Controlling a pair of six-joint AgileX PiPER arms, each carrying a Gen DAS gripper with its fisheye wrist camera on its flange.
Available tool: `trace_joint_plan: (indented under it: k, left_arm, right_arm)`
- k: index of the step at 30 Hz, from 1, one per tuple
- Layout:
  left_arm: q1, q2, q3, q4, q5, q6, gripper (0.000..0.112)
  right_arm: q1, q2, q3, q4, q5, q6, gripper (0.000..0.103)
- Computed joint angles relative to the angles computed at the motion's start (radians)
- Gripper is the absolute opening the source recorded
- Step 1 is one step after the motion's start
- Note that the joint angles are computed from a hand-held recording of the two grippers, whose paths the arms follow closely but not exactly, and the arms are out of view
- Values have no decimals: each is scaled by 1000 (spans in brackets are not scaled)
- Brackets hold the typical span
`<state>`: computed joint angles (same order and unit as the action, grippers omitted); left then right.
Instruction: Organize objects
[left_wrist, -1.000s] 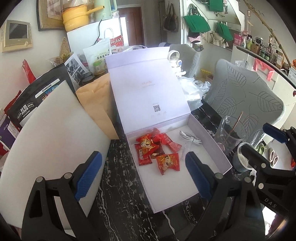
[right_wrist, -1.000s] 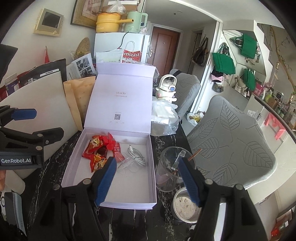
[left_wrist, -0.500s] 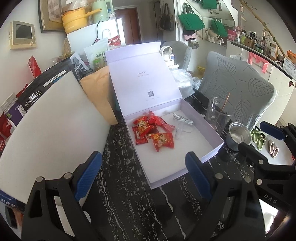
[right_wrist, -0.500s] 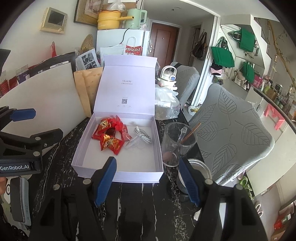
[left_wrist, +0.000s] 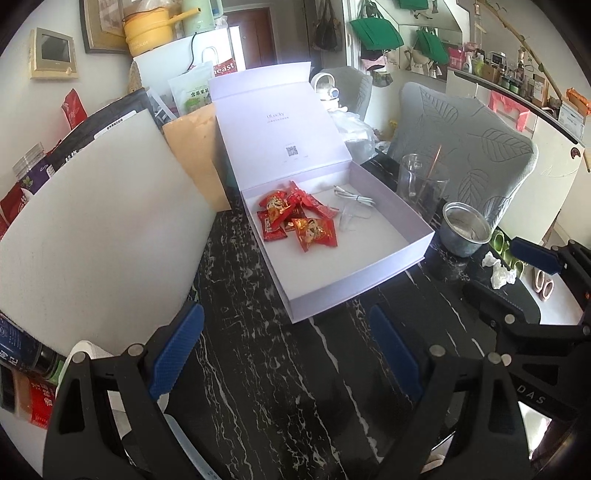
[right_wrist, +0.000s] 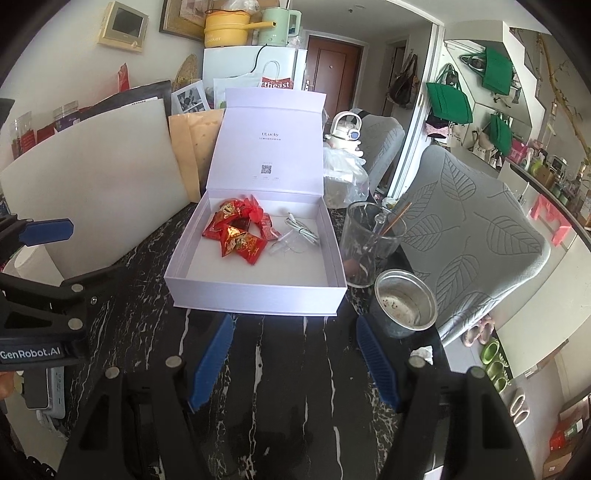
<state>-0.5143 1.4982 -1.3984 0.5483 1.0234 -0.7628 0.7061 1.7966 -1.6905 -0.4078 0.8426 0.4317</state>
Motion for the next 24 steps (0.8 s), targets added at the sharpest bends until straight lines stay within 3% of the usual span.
trace_joint_plan:
  k: [10, 24]
  left_arm:
    - [-30, -70, 118, 15, -26, -71, 91]
    - [-8, -87, 138, -38, -46, -47, 91]
  right_arm:
    - [37, -63, 149, -30, -50, 91, 70]
    - [58, -88, 163, -56, -49, 124, 70]
